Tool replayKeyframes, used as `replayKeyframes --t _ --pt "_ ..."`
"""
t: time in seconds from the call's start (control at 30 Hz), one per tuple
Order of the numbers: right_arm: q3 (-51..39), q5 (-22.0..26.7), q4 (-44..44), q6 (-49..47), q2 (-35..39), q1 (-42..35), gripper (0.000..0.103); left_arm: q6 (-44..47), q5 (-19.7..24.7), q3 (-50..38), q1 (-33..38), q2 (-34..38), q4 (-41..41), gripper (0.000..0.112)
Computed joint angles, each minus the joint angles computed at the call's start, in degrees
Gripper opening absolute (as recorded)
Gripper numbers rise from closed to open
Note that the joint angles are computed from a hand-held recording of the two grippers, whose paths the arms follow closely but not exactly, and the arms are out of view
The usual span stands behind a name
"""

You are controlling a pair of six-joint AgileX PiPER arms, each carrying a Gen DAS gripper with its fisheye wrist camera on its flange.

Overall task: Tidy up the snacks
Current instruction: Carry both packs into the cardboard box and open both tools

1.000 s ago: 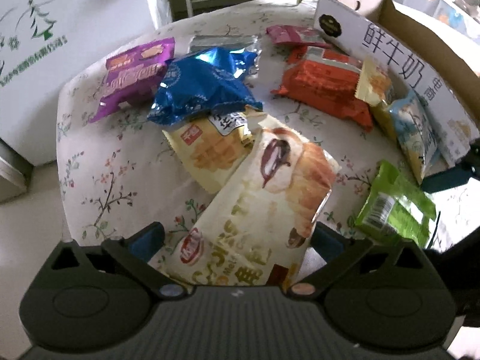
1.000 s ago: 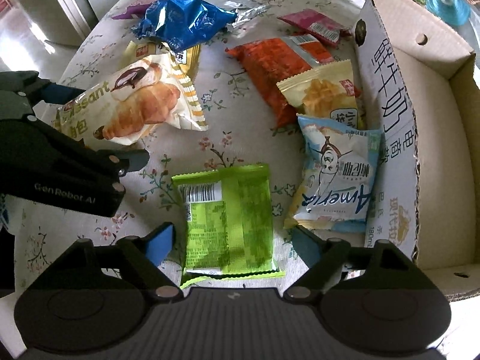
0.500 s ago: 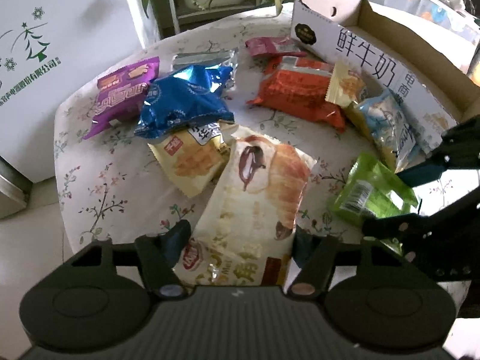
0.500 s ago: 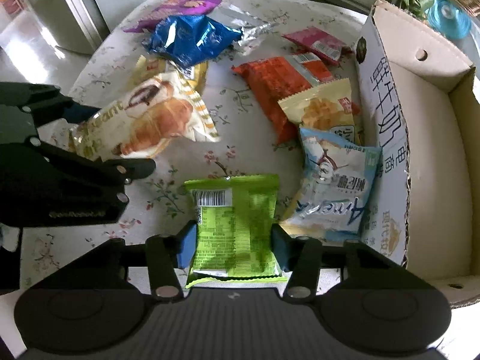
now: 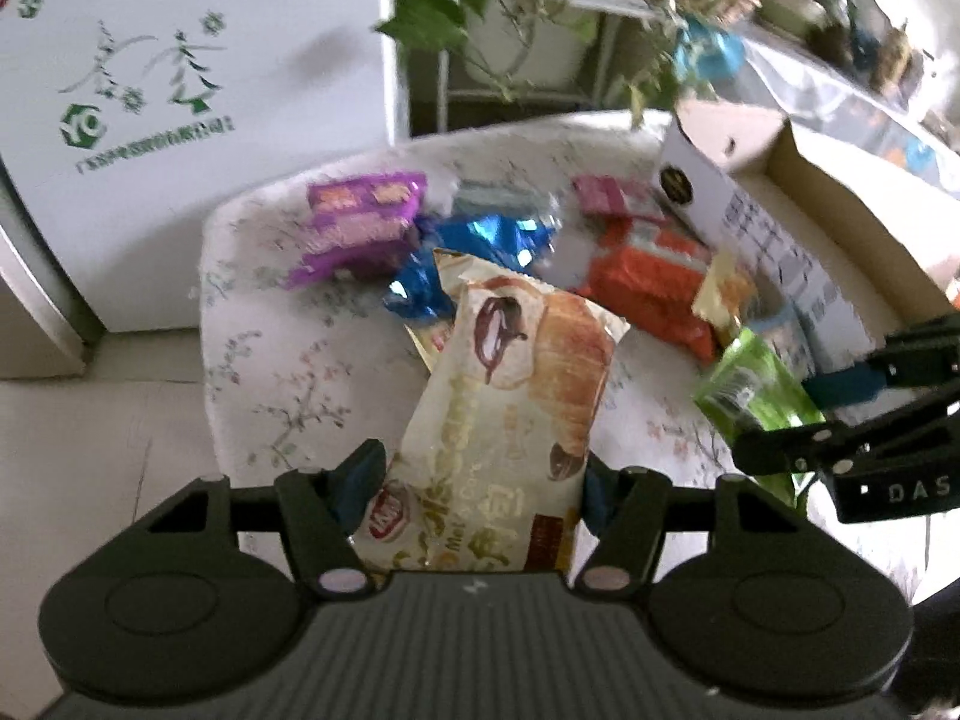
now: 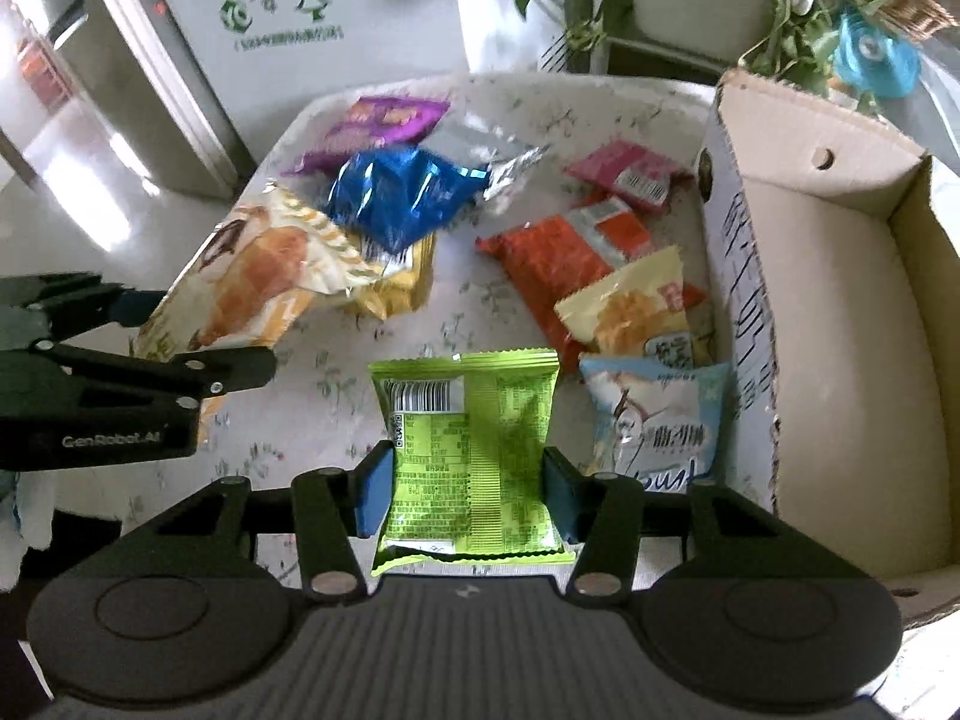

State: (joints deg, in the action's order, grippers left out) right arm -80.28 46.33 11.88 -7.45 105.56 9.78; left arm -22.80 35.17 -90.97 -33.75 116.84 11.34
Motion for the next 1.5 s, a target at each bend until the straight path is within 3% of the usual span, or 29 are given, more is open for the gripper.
replayKeyframes --t 0.67,1.3,1.5 --pt "-0.44 -7.46 0.42 6.94 -4.78 -8.88 0.058 -10.88 -0.82 -12.7 -3.97 5.51 2.93 0.064" --pt "-1.52 -8.79 -3.41 20.12 -6.12 -17.45 0.058 -6.5 0.62 -31.6 -9.03 16.24 -4.72 0.064" --pt "-2.01 -7.51 -6.42 25.46 -5.61 -18.34 0.058 -3.46 5.1 -43.22 -10.58 22.68 -8.61 0.064"
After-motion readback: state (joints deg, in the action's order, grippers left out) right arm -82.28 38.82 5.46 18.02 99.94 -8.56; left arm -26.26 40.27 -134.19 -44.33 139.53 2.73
